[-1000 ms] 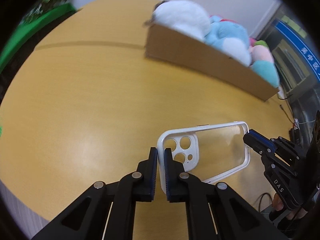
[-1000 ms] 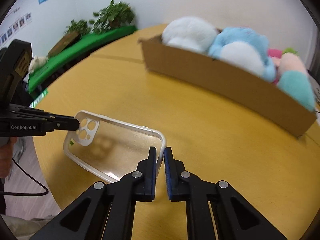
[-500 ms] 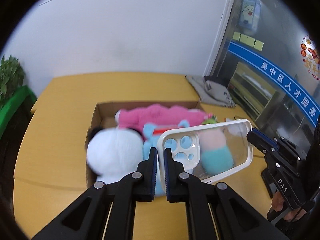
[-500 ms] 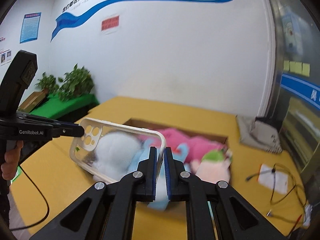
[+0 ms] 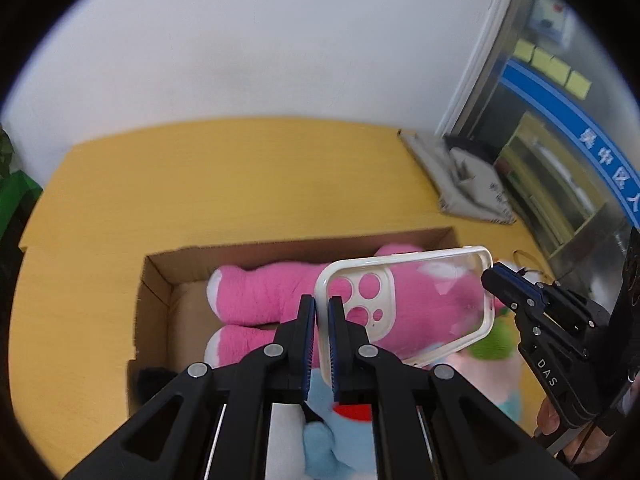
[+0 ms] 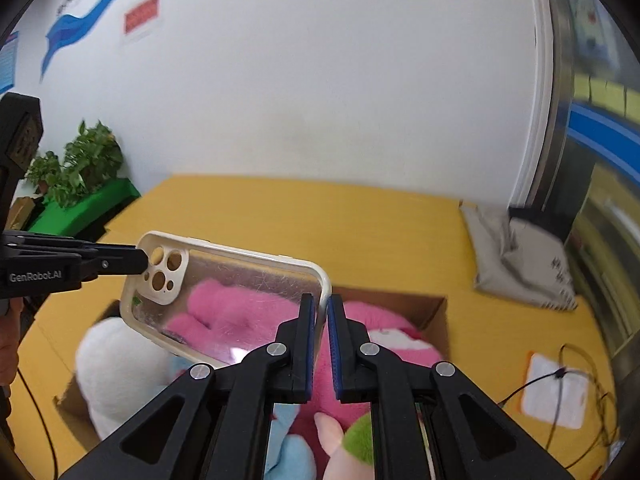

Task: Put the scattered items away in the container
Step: 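Carry the phone case with both grippers over the pink bear in the box, then open both grippers to drop the phone case into the box, withdraw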

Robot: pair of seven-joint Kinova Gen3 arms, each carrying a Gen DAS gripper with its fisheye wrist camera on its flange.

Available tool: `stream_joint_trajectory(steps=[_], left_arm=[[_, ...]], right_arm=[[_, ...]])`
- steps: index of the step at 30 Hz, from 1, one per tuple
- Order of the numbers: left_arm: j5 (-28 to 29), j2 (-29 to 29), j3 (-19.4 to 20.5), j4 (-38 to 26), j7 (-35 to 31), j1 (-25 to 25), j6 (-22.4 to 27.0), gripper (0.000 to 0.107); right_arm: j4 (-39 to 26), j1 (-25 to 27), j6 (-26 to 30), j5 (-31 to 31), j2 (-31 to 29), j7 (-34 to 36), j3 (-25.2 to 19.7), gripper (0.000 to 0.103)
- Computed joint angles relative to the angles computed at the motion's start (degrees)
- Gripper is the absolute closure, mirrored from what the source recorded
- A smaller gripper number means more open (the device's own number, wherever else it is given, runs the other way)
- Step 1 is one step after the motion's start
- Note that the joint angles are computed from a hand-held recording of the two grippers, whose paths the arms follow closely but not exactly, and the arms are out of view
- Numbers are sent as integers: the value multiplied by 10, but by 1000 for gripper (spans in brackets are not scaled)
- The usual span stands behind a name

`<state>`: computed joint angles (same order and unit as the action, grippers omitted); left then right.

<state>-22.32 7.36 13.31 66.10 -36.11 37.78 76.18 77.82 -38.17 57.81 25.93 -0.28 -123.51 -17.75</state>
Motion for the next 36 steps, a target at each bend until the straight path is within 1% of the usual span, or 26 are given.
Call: stream_joint_trajectory(steps=[1, 2, 4, 5, 6, 7, 8, 9, 10, 11, 12, 13, 14, 15, 16, 17, 19, 21, 23, 24, 26, 29, 30, 32, 34, 36], left_arm=[[23, 2, -8, 19, -5, -12, -15, 102], [47, 6, -25, 37, -7, -13, -31, 102], [84, 4, -75, 68, -12, 10, -52, 101], [97, -1, -91, 82, -11, 18, -65, 99], [101, -13, -96, 103, -5, 21, -84, 91], [96, -22, -93, 118, 4, 22, -98, 77], [81, -28, -86, 126, 22, 23, -104, 70], [59, -36, -77, 134, 45, 27, -107, 58], [36, -46, -60, 143, 68, 23, -111, 53], [15, -56, -38, 148, 90, 15, -109, 53], [-7, -66, -19, 149, 112, 15, -97, 52], [-31, -74, -4, 147, 135, 23, -77, 48], [-54, -79, 4, 143, 158, 41, -53, 45], [-76, -89, 21, 146, 181, 53, -30, 38], [-100, -98, 45, 149, 205, 63, -8, 33], [-122, -101, 59, 150, 228, 82, 15, 31], [-163, -101, 91, 155, 275, 129, 60, 31], [-185, -90, 142, 155, 321, 145, 101, 31], [-187, -79, 188, 157, 368, 145, 117, 31], [-191, -77, 198, 165, 391, 157, 114, 31], [-204, -64, 191, 168, 438, 205, 124, 31], [-247, -20, 190, 144, 501, 279, 183, 31], [-260, -12, 191, 138, 512, 293, 200, 31], [-275, 2, 176, 121, 524, 332, 229, 31], [-285, 9, 180, 113, 537, 347, 245, 31], [-295, 18, 202, 109, 552, 346, 260, 31]], right_arm=[[3, 5, -3, -15, 14, 4, 5, 96], [6, 6, -1, -24, 27, 9, 10, 96], [11, 2, 7, -32, 48, 18, 18, 96], [15, 0, 9, -39, 55, 25, 22, 95], [21, -5, 10, -40, 57, 27, 25, 94], [27, -9, 10, -37, 55, 26, 28, 91], [33, -14, 8, -35, 49, 25, 33, 91], [39, -13, 7, -29, 41, 23, 30, 76], [42, -8, 10, -14, 35, 14, 18, 42], [50, -13, 10, 9, 25, -4, 16, 11], [62, -24, 8, 32, 8, -28, 21, 3], [72, -25, 7, 45, -11, -46, 15, 1], [81, -30, 8, 49, -28, -55, 14, 1], [90, -24, 8, 45, -48, -55, 3, 1], [103, -13, 12, 47, -70, -64, -17, 1], [116, -9, 19, 55, -89, -80, -33, 0], [135, -1, 40, 59, -118, -109, -67, 0], [160, 7, 55, 55, -147, -142, -106, 0], [180, 13, 57, 39, -170, -156, -132, 0], [191, 16, 59, 35, -181, -165, -149, 0], [207, 32, 70, 33, -200, -191, -192, 0], [215, 57, 87, 20, -216, -204, -236, 0], [215, 67, 93, 18, -220, -206, -250, 0], [217, 86, 101, 10, -231, -208, -269, 0], [218, 100, 105, -3, -243, -204, -276, 0], [217, 114, 107, -16, -256, -199, -281, 0]])
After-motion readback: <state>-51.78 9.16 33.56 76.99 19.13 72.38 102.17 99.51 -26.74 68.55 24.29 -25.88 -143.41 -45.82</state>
